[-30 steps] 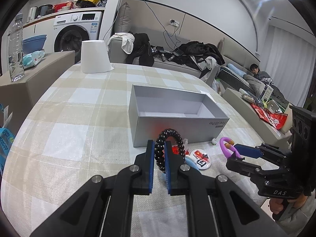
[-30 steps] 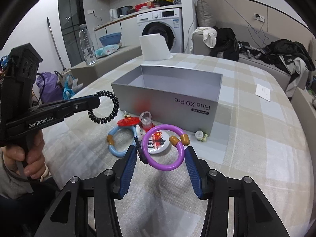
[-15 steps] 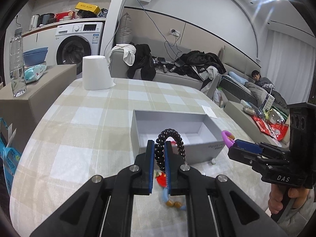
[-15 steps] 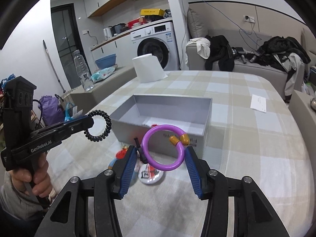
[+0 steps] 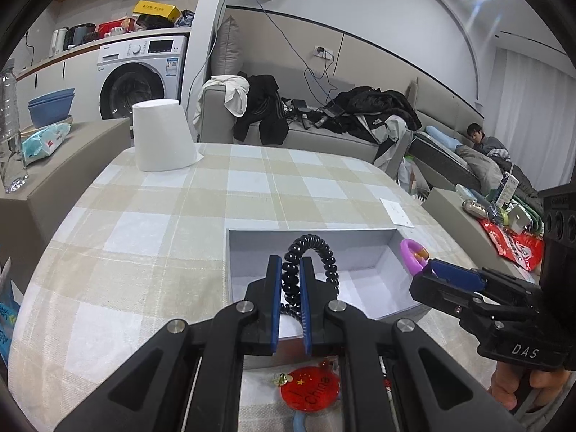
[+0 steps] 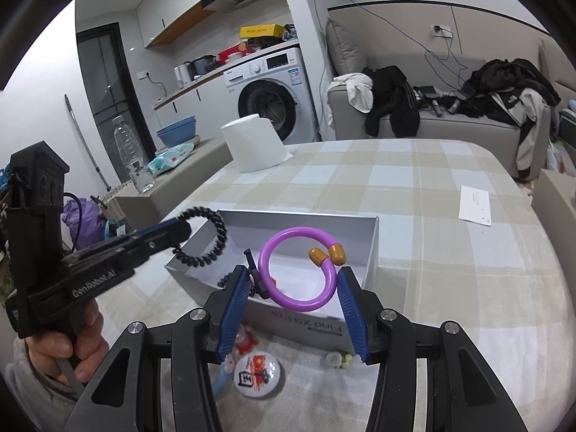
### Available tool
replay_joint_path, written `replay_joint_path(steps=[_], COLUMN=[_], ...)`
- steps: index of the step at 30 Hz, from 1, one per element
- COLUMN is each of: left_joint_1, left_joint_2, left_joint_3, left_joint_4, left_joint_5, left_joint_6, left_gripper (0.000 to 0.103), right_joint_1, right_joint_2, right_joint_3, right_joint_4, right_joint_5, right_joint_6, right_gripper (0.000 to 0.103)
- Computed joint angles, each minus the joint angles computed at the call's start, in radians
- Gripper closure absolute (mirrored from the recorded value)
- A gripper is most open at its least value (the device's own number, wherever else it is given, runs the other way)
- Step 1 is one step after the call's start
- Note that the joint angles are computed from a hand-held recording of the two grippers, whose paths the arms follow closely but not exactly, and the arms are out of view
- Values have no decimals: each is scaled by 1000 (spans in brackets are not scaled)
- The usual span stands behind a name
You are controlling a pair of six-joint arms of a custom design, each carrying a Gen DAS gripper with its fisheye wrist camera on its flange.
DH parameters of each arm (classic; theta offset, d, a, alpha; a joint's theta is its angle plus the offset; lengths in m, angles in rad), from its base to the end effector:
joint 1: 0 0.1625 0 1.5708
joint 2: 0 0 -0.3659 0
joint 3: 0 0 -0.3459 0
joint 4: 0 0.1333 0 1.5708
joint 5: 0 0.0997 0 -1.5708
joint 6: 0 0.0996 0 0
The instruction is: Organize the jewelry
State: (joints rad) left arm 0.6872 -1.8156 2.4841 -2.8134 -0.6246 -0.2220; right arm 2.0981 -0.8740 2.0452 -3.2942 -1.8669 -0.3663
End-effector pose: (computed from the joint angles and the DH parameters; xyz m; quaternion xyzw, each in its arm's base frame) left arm -0.0946 -0.3546 0.3083 0.1553 0.8494 -0.4439 0.2396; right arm 0.3438 -0.3833 0.0957 0.3749 -0.8756 0.2802 0.1198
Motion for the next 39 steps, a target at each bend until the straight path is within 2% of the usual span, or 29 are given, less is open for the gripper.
replay_joint_path(steps=[6, 17, 19, 20, 21, 22, 23, 24, 25, 27, 28, 30, 33, 35, 39], left_joint_1=[-27, -14, -15, -16, -18, -22, -24, -34, -39, -64, -84, -141, -196, -198, -167], left_joint_2=[-2, 31, 23, 15, 5, -7, -16, -39, -53, -102, -124, -180, -263, -297, -291], left_joint_3=[14, -10, -14, -15, -15, -13, -13, -14, -14, -5, 5, 30, 54, 58, 40], left_joint_4=[21, 55, 79, 90, 95, 100, 108, 148, 167, 211, 234, 324, 507, 609, 735], left_joint_5=[34, 40, 35, 28, 19, 9, 2, -3, -11, -27, -12, 51, 103, 99, 80], left_joint_6=[-5, -24, -42, -46, -47, -48, -53, -78, -90, -106, -115, -166, -268, -332, -396], left_gripper=[98, 97, 87, 84, 75, 63, 55, 39, 30, 22, 13, 1, 1, 1, 1], right_joint_1=[-3, -2, -2, -2, 0, 2, 4, 8, 12, 19, 20, 21, 18, 9, 2], right_joint_2=[39, 55, 52, 49, 47, 46, 44, 39, 32, 16, 7, -4, -34, -59, -82], right_joint_3=[-26, -35, -34, -31, -25, -17, -8, 0, 10, 30, 47, 75, 107, 127, 146], right_joint_4=[-3, -13, -5, -4, -21, -45, -71, -91, -106, -135, -163, -221, -220, -174, -45], right_joint_5=[-21, -26, -21, -16, -14, -14, -14, -19, -28, -54, -62, -78, -95, -98, -108], right_joint_6=[-18, -45, -52, -58, -64, -69, -73, -76, -75, -62, -61, -70, -50, -21, 21], right_gripper=[54, 51, 50, 45, 40, 30, 23, 22, 19, 10, 1, 0, 0, 0, 0])
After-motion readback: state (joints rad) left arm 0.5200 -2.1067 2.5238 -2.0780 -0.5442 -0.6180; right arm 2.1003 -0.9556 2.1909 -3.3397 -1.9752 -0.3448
